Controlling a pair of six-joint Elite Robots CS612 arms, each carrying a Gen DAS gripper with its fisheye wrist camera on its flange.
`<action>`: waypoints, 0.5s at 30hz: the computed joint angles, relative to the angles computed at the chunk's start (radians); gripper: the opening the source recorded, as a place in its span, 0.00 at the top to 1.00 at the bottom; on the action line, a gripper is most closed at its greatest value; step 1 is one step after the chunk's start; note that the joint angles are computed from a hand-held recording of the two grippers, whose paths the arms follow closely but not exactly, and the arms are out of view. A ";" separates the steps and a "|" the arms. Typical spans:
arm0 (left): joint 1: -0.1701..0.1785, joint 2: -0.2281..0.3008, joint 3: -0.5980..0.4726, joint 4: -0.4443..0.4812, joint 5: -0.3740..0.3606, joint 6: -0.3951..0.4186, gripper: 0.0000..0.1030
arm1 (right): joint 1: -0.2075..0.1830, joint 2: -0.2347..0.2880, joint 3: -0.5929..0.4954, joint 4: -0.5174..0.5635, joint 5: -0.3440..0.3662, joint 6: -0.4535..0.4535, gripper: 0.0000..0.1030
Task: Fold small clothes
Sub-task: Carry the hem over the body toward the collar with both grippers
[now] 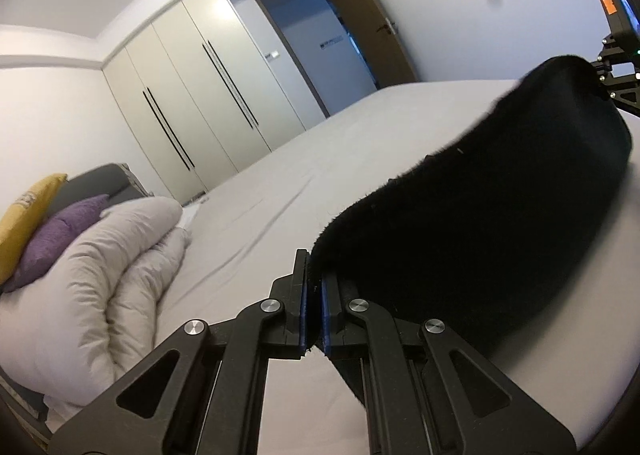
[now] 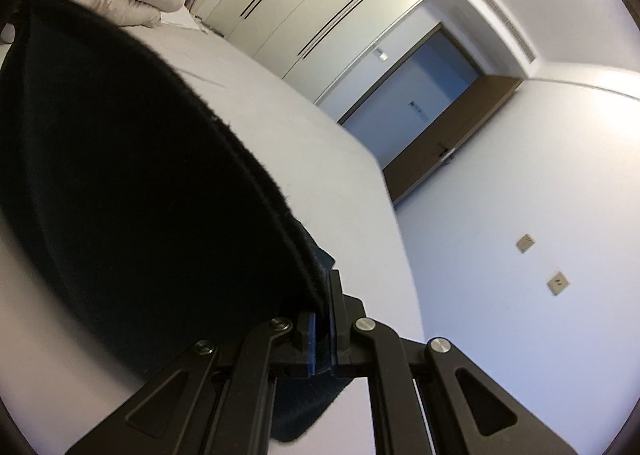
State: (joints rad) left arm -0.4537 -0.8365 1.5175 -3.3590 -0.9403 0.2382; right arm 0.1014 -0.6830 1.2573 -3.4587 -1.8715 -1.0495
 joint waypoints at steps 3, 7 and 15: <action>0.025 0.048 -0.102 0.092 -0.025 -0.019 0.96 | 0.000 0.038 -0.102 0.121 -0.009 0.032 0.96; 0.059 0.125 -0.262 0.229 -0.060 -0.059 0.96 | 0.002 0.106 -0.257 0.270 -0.025 0.049 0.96; 0.108 0.307 -0.623 0.527 -0.109 -0.088 0.96 | 0.001 0.272 -0.628 0.639 -0.050 0.172 0.96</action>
